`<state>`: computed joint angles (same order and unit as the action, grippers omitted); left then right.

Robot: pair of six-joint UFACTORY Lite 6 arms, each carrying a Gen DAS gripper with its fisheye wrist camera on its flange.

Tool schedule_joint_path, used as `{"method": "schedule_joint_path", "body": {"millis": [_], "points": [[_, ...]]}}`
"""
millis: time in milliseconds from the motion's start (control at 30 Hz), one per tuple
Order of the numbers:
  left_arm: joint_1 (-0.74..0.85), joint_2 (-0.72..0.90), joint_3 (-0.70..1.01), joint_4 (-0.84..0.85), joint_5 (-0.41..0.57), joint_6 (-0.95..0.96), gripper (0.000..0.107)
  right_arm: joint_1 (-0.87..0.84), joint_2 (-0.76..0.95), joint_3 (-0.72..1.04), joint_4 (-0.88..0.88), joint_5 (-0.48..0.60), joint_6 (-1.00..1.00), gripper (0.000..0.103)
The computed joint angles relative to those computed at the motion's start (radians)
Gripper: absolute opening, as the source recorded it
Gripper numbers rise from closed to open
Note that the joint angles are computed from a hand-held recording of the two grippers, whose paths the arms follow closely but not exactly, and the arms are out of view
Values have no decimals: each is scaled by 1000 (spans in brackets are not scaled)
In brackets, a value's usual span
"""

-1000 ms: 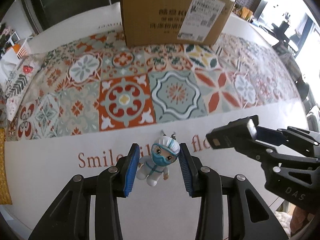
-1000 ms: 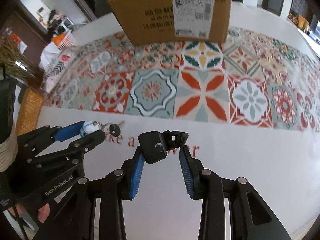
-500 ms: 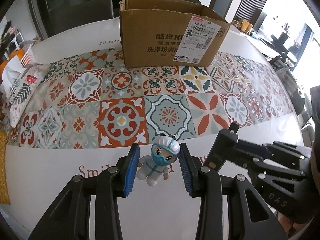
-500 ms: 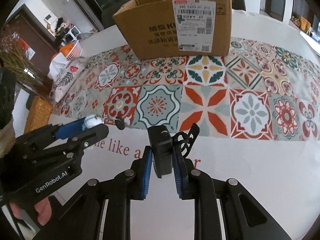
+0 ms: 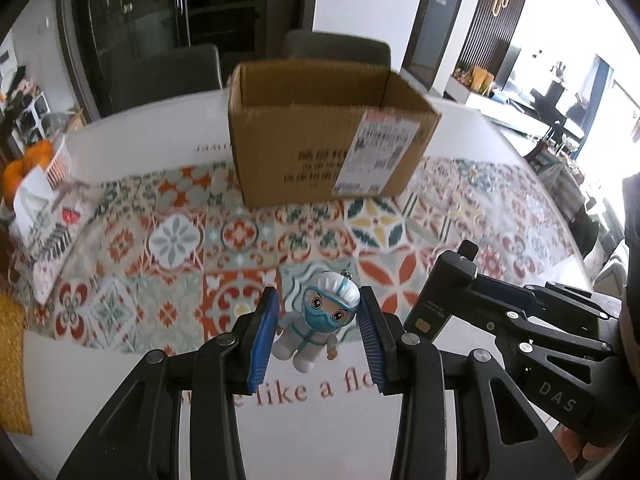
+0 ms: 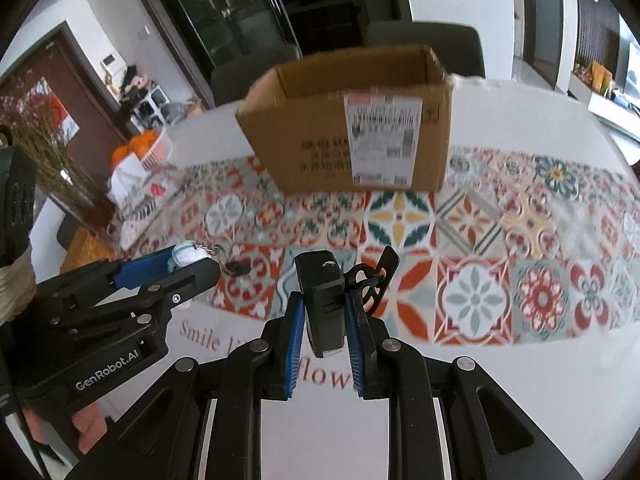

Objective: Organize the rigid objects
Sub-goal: 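Carry the keychain with the left tool into the box while the right tool drops the flashlight in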

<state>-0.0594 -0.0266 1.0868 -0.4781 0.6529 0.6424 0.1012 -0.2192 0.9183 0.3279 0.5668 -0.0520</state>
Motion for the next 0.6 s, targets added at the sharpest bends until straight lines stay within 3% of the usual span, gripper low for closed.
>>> {"method": "schedule_joint_path", "body": {"millis": [600], "points": [[-51, 192, 457, 39, 54, -98, 39, -79, 152, 363, 8, 8, -59, 21]]}}
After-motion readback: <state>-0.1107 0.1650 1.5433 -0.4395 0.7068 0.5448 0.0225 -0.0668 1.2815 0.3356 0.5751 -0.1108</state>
